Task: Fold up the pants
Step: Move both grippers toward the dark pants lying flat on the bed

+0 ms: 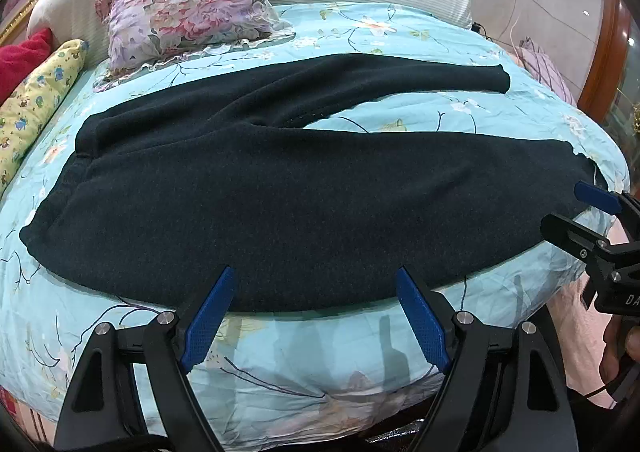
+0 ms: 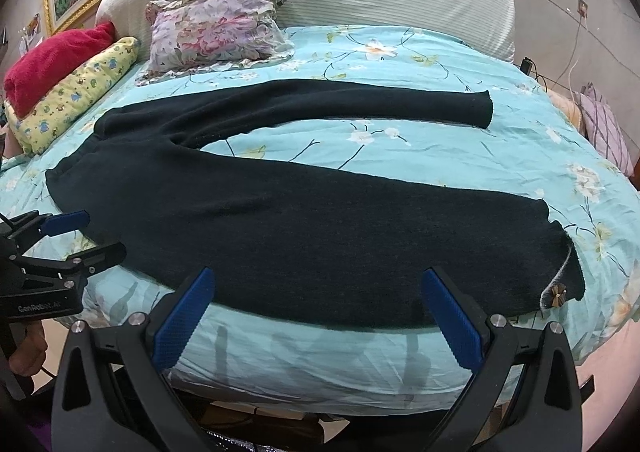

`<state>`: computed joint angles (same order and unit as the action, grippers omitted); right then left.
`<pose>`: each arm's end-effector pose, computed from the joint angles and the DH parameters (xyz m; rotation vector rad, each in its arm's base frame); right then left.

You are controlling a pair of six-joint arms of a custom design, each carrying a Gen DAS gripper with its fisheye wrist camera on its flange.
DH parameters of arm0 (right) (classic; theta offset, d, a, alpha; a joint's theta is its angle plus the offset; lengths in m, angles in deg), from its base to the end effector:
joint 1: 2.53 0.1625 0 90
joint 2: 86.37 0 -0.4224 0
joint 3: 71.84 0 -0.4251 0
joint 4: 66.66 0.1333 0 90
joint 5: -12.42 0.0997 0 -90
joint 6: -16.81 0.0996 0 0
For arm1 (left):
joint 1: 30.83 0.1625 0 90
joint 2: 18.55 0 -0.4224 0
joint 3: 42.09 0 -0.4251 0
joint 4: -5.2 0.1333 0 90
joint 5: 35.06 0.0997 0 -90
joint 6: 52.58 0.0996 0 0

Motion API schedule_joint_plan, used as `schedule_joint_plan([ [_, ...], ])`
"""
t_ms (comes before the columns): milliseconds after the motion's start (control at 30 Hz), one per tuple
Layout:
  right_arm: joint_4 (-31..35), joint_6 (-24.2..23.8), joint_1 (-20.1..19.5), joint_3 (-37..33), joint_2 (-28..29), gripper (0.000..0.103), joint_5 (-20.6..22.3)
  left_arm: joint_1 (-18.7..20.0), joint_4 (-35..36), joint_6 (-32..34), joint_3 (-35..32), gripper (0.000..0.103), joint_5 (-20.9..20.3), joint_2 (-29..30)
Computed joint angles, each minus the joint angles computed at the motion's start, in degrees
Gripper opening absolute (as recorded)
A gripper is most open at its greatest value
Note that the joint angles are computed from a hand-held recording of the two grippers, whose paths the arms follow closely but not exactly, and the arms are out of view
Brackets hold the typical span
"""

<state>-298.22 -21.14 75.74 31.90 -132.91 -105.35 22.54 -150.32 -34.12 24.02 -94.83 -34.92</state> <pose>-0.0406 -0.6231 0.2023 0.0155 -1.8350 1.2865 -0.3297 -0.7509 -0.0986 1.1269 2.3731 -0.4712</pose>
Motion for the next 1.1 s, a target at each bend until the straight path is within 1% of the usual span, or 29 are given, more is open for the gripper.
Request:
schedule_joint_plan([
  [367, 0.59, 1.74, -0.23, 0.64, -0.80, 0.103, 1.15, 0.03, 1.05, -0.15, -0.72, 0.083, -0.21, 0.44],
  [667, 1.64, 2.05, -0.21, 0.38, -0.85, 0.103, 1.46, 0.30, 2.60, -0.57, -2.05, 0.083, -0.59, 1.00],
  [833, 2.05, 2.38, -0.30, 0.72, -1.16, 0.103, 2.53, 0.37, 3.09, -0.69, -2.32, 0.083, -0.91, 1.15],
  [933, 2.59, 2.95, -0.59, 1.30, -1.71, 0.103, 3.94, 0.41, 3.64, -0.80, -2.72, 0.083, -1.13, 1.33],
  [1100, 3.12, 3.93, -0.90, 1.69, -2.44, 0.103, 4.64, 0.40, 4.52, -0.53, -3.81, 0.083, -1.03, 1.83],
])
